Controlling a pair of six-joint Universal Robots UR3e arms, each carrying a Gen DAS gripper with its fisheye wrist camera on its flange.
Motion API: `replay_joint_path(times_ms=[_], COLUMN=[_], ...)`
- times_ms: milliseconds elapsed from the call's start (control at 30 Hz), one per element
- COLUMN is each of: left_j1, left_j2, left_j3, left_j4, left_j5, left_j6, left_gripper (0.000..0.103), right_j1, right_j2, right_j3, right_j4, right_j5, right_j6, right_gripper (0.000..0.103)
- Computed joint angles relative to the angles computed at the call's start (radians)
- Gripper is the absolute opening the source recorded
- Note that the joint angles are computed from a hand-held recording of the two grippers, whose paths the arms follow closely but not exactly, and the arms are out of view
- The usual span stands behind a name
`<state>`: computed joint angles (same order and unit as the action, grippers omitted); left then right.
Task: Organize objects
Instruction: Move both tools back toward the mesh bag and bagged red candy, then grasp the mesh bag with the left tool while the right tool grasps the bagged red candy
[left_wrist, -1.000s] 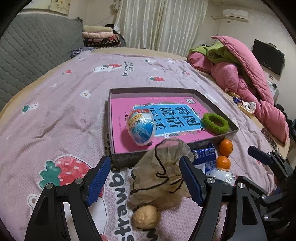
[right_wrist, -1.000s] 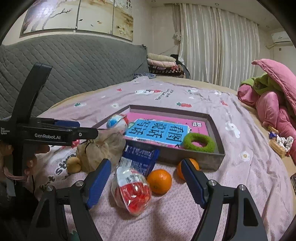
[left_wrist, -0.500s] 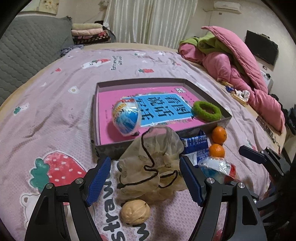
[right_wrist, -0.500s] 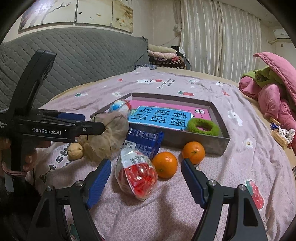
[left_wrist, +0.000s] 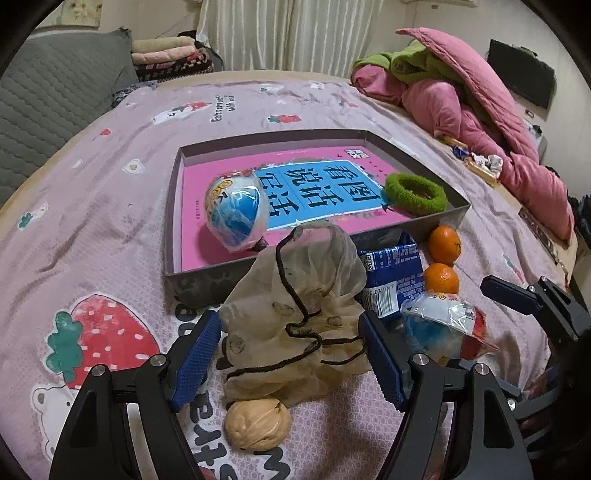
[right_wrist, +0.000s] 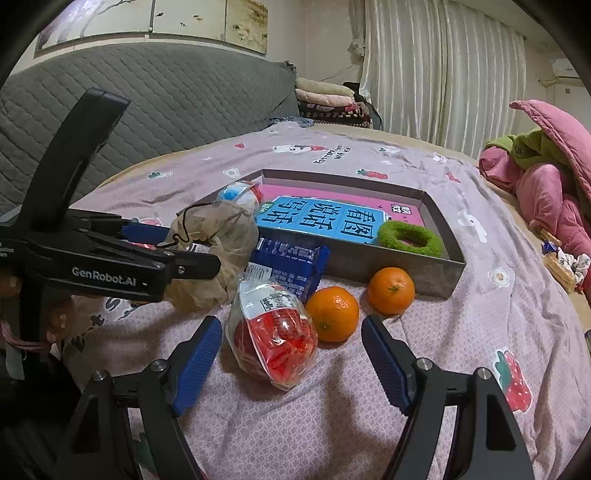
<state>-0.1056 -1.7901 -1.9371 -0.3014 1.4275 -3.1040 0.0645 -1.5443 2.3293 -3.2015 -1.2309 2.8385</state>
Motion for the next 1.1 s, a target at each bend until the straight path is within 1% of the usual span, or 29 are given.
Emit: replay_joint_path(times_ms=[300,633,733,800,867,900,967,1100], left_j1=[-0.016,-0.044,-0.051,-0.055,-0.056,-0.055,-0.051,-0.054], left_j2=[-0.034,-0.079,-0.088,-0.093,-0.097,-0.097,-0.096,-0.097], left_j3=[0.031,0.082,0.092,0.098,0.102,0.103,0.103,0.105], left_j4=[-0.018,-0.062,-0.074,-0.08,-0.085,-0.087,-0.089,-0.094], left_j5=[0.019,0.042,0.047,0.052,0.053,0.051,0.044,0.046], left_j6=[-0.002,-0.003,0.001,0.001,0.001,0.001,-0.001,0.001], left_gripper=[0.078,0.078,0.078,0.078,0.078,0.078,0.078,0.077], right_j1=[0.055,0.154,0.171,0.177,0.176,0.177,0.177,0.177], right_j2=[0.046,0.127,0.148,0.158,0.163,0.168,0.171,0.176], right_j3=[-0.021,-0.036,-0.039,-0.046,-0.053,-0.057,-0.059,-0.062], right_j4=[-0.04,-0.16,-0.189,-0.193,-0.186,-0.186,-0.185,-0.188], right_j5=[-0.053,-0.177,-0.2,-0.209,-0.21,-0.216,-0.217,-0.216], right_j6=[-0.017,-0.07,-0.086,-0.092,-0.101,-0.104,-0.11,-0.118], right_gripper=[0.077,0.077,0.077,0.074,0.066,0.064,0.054,0.051])
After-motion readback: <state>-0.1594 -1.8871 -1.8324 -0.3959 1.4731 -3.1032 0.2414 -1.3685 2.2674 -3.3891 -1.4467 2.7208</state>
